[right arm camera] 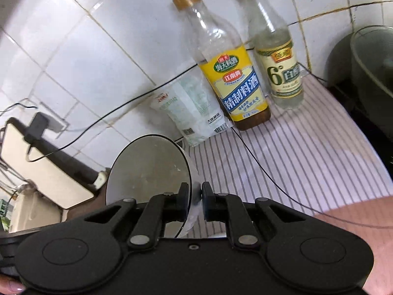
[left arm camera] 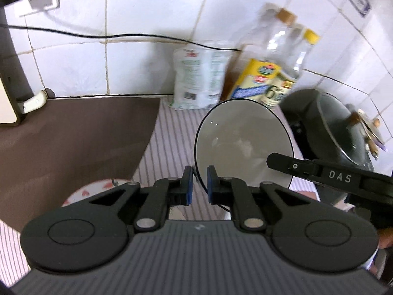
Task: Organize plates and bowls
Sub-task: 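Lower the nested bowls into the third white bowl and grip all rims, then carry the three-bowl stack with both tools and set it beside the plates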
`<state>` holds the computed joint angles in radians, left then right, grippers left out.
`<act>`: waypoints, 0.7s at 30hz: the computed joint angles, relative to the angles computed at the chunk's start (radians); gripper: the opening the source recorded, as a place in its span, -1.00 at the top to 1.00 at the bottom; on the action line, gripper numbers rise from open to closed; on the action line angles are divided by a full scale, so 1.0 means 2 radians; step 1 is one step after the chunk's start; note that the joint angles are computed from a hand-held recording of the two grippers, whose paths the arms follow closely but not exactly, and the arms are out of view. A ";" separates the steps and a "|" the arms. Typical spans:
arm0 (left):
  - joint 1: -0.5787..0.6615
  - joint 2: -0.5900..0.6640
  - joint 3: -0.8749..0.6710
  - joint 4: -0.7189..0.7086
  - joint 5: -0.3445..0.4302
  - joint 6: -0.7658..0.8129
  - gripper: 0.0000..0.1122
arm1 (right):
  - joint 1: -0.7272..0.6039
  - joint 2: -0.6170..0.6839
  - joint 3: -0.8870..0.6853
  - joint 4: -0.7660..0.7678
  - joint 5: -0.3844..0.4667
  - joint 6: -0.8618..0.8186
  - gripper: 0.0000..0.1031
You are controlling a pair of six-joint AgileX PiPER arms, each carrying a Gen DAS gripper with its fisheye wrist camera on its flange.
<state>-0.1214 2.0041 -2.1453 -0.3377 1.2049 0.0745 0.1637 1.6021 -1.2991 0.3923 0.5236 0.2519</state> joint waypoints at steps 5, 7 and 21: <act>-0.023 -0.084 0.116 0.007 -0.039 0.007 0.82 | -0.005 -0.076 0.073 0.007 -0.008 -0.019 0.71; -0.034 -0.111 0.160 0.012 -0.059 0.006 0.82 | -0.010 -0.096 0.097 0.014 -0.011 -0.029 0.71; -0.092 -0.152 0.298 0.060 -0.112 -0.037 0.82 | -0.027 -0.130 0.220 0.117 -0.072 -0.147 0.72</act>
